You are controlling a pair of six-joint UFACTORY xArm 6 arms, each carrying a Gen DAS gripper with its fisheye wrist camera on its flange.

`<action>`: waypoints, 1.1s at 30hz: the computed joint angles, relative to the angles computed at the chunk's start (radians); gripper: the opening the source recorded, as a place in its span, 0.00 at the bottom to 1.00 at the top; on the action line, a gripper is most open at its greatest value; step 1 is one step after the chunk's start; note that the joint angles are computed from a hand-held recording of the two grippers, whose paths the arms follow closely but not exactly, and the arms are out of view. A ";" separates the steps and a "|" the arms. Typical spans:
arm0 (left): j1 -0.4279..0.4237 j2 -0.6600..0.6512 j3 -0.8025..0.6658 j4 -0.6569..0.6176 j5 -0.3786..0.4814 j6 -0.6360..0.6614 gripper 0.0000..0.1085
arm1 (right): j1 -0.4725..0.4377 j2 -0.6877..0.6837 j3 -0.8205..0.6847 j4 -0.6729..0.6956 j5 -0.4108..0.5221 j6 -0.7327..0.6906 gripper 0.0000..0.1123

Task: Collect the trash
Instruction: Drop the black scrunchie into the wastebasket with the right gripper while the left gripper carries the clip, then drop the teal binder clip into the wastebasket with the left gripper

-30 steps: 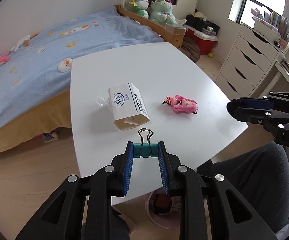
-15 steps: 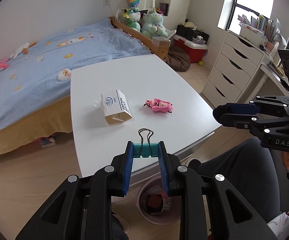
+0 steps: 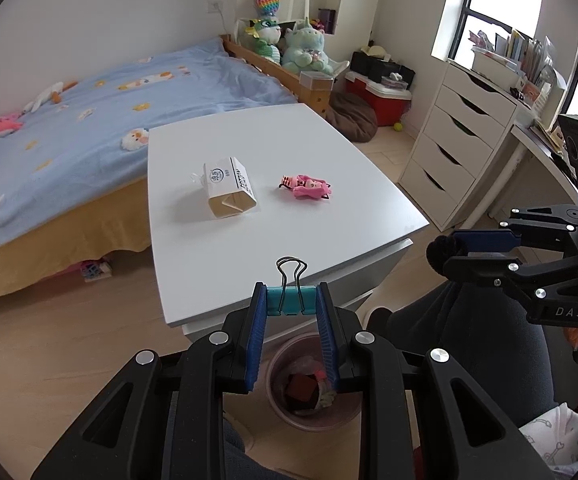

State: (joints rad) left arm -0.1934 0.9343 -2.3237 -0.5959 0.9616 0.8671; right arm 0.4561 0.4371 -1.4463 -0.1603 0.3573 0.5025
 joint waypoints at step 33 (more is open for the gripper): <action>-0.007 -0.087 0.131 -0.054 0.017 0.088 0.23 | -0.023 -0.050 0.049 -0.267 0.018 0.297 0.88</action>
State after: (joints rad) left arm -0.2000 0.8473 -2.1928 -0.6500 0.9788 0.9550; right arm 0.4335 0.3871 -1.3969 -0.4272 0.3755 0.7992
